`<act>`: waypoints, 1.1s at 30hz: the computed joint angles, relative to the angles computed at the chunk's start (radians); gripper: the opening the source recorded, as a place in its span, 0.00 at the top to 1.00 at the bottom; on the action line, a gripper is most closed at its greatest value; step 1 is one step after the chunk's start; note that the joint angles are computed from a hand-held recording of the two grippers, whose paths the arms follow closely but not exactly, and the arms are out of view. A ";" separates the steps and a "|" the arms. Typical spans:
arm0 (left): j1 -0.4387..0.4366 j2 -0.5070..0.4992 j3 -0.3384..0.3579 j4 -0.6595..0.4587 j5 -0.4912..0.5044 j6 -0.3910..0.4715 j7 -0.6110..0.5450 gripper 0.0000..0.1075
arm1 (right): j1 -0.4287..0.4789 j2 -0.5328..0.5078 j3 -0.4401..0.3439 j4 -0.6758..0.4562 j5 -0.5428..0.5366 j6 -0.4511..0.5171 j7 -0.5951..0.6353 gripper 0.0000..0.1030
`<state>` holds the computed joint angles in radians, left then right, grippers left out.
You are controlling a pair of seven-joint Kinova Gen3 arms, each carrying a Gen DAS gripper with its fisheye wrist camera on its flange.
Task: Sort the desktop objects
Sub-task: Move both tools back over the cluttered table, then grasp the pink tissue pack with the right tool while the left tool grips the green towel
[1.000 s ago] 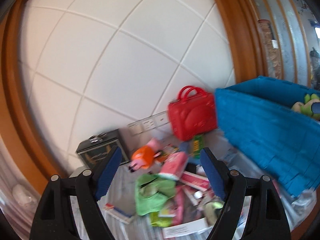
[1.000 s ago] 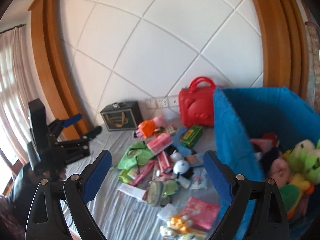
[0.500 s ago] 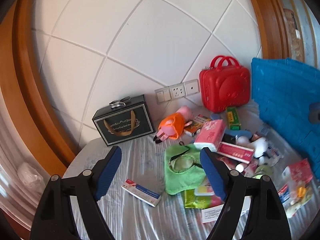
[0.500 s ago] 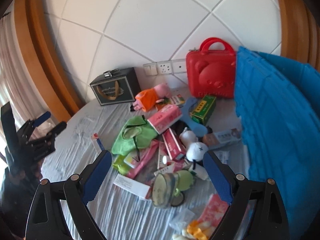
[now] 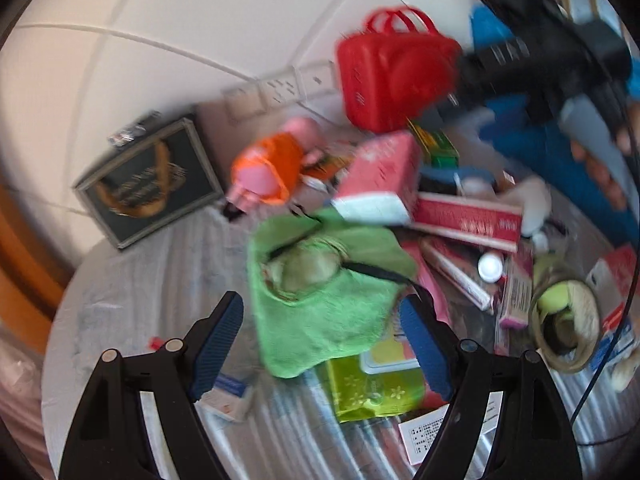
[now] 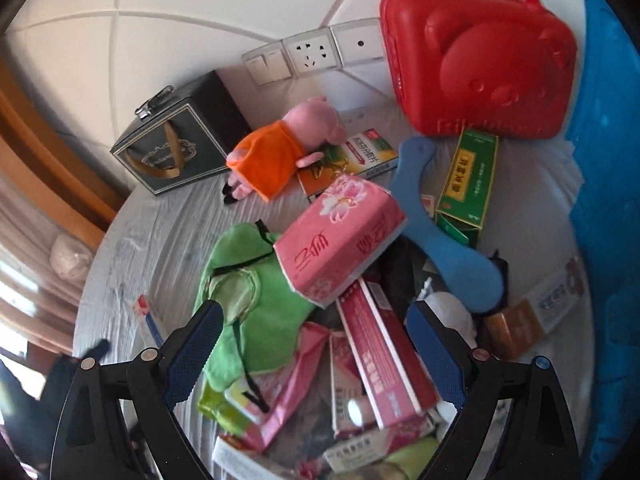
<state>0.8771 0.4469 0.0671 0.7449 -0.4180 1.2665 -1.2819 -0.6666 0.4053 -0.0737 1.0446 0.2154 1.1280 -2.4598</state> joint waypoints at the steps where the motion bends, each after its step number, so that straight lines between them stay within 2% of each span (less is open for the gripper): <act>1: -0.012 0.012 0.011 0.005 0.015 -0.013 -0.021 0.25 | 0.003 0.011 0.002 -0.005 0.006 0.004 0.012 0.09; 5: -0.037 0.054 0.037 0.021 0.072 -0.061 -0.134 0.25 | 0.035 0.049 -0.001 -0.024 -0.021 0.002 0.054 0.09; 9: -0.048 0.108 0.029 -0.024 0.102 -0.037 -0.205 0.25 | 0.067 0.070 -0.004 -0.006 -0.072 -0.036 0.078 0.09; 14: -0.073 0.130 -0.014 -0.058 0.116 -0.056 -0.175 0.25 | 0.100 0.078 0.000 0.050 -0.114 -0.111 0.085 0.09; 15: -0.089 0.136 -0.012 -0.069 0.133 -0.053 -0.167 0.29 | 0.107 0.078 0.000 0.061 -0.123 -0.126 0.082 0.09; 16: -0.104 0.138 -0.006 -0.075 0.152 -0.051 -0.165 0.46 | 0.119 0.082 0.000 0.070 -0.138 -0.143 0.075 0.09; 17: -0.124 0.145 0.005 -0.092 0.180 -0.037 -0.167 0.57 | 0.129 0.089 -0.001 0.071 -0.154 -0.156 0.069 0.09; 20: -0.138 0.136 0.009 -0.076 0.216 -0.044 -0.166 0.65 | 0.146 0.126 0.002 0.042 -0.188 -0.177 0.048 0.09; 22: -0.135 0.125 0.007 -0.056 0.217 -0.056 -0.164 0.66 | 0.144 0.162 0.009 -0.004 -0.194 -0.156 0.033 0.09; 24: -0.135 0.124 0.006 -0.058 0.220 -0.052 -0.157 0.66 | 0.145 0.188 0.014 -0.021 -0.209 -0.181 0.005 0.05; 26: -0.138 0.121 0.005 -0.053 0.224 -0.056 -0.143 0.66 | 0.110 0.206 0.046 -0.046 -0.176 -0.197 -0.024 0.11; 27: -0.139 0.124 0.006 -0.062 0.224 -0.048 -0.141 0.68 | 0.100 0.216 0.053 -0.061 -0.158 -0.189 -0.016 0.29; 28: -0.139 0.128 0.006 -0.070 0.224 -0.042 -0.142 0.73 | 0.101 0.227 0.041 -0.070 -0.147 -0.198 0.009 0.35; 30: -0.137 0.124 0.004 -0.066 0.223 -0.044 -0.137 0.78 | 0.127 0.220 0.005 -0.050 -0.166 -0.240 0.061 0.43; 32: -0.146 0.114 0.009 -0.053 0.234 -0.061 -0.133 0.88 | 0.119 0.199 -0.003 -0.037 -0.158 -0.254 0.117 0.46; 33: -0.149 0.103 0.011 -0.040 0.239 -0.077 -0.128 0.89 | 0.112 0.190 -0.002 -0.035 -0.152 -0.253 0.138 0.47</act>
<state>0.7280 0.5494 0.0783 0.7052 -0.1789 1.1895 -1.4096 -0.5545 0.5954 -0.0761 1.0093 0.0633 0.8749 -2.3220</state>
